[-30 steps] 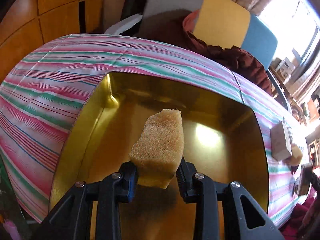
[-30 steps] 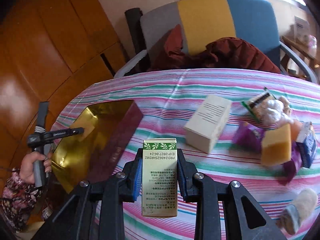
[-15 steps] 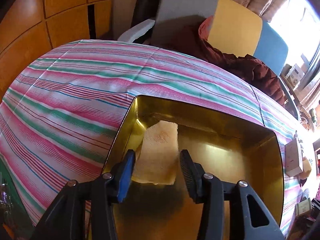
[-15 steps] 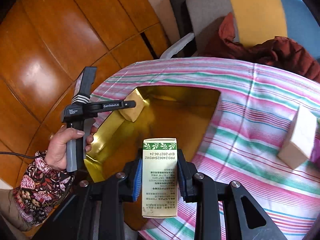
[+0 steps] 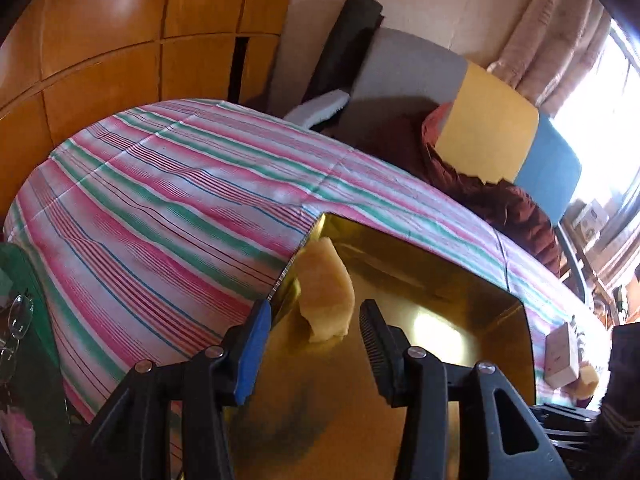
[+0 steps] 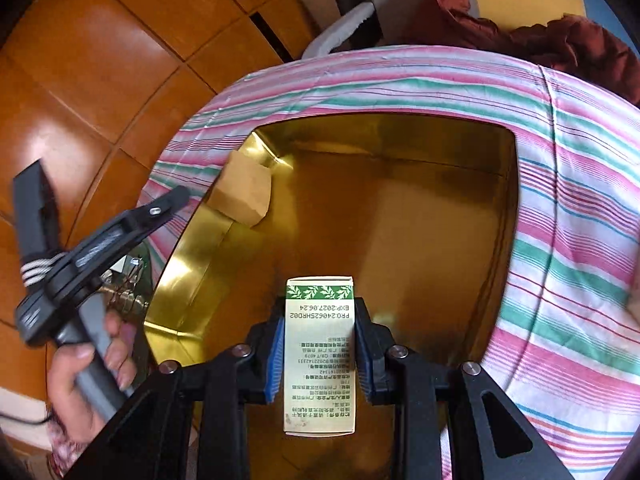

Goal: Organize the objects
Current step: 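Carry the sponge and green-labelled box into the gold box and release both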

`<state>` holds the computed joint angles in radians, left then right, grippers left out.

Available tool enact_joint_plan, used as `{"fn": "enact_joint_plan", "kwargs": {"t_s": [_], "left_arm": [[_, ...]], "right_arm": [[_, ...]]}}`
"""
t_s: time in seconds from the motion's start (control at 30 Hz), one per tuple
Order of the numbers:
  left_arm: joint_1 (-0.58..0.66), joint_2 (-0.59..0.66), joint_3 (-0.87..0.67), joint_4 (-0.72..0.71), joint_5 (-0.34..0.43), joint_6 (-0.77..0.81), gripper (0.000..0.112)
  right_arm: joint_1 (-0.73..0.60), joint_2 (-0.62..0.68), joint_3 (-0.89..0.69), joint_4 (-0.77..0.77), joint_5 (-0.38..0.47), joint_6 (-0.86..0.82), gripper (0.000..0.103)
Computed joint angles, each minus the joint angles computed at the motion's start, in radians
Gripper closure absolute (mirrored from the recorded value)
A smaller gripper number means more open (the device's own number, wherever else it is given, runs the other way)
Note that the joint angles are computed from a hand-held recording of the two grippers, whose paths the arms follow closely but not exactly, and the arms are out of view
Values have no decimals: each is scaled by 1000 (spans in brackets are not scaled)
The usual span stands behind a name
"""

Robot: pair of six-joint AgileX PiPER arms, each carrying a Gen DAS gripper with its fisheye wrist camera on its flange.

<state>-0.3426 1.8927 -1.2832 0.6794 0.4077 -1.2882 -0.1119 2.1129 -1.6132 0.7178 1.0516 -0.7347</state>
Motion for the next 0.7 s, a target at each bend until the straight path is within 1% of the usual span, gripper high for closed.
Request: {"fn": "enact_joint_plan", "kwargs": {"t_s": [0.07, 0.17, 0.27, 0.3, 0.37, 0.43, 0.47, 0.5, 0.57, 0.7], "left_arm": [[0, -22, 22, 47, -1, -64, 66], [11, -38, 38, 49, -10, -80, 66], [18, -44, 45, 29, -10, -69, 66], [21, -44, 47, 20, -13, -66, 66], [27, -49, 57, 0, -26, -57, 66], [30, -53, 63, 1, -28, -66, 66], [31, -54, 64, 0, -29, -66, 66], [31, -55, 65, -5, -30, -59, 66], [30, -60, 73, 15, -33, -81, 66], [29, -60, 78, 9, -51, -84, 66]], "right_arm": [[24, 34, -49, -12, -4, 61, 73], [58, 101, -155, -37, 10, 163, 73], [90, 169, -275, -61, 19, 255, 73], [97, 193, -316, -63, 25, 285, 71], [106, 227, -367, -47, 27, 320, 70], [107, 254, -404, -16, 15, 343, 58], [112, 259, -413, -15, -5, 355, 46], [116, 246, -396, -21, -36, 361, 40], [118, 218, -359, -19, -73, 339, 39], [103, 155, -275, 11, -92, 241, 39]]}}
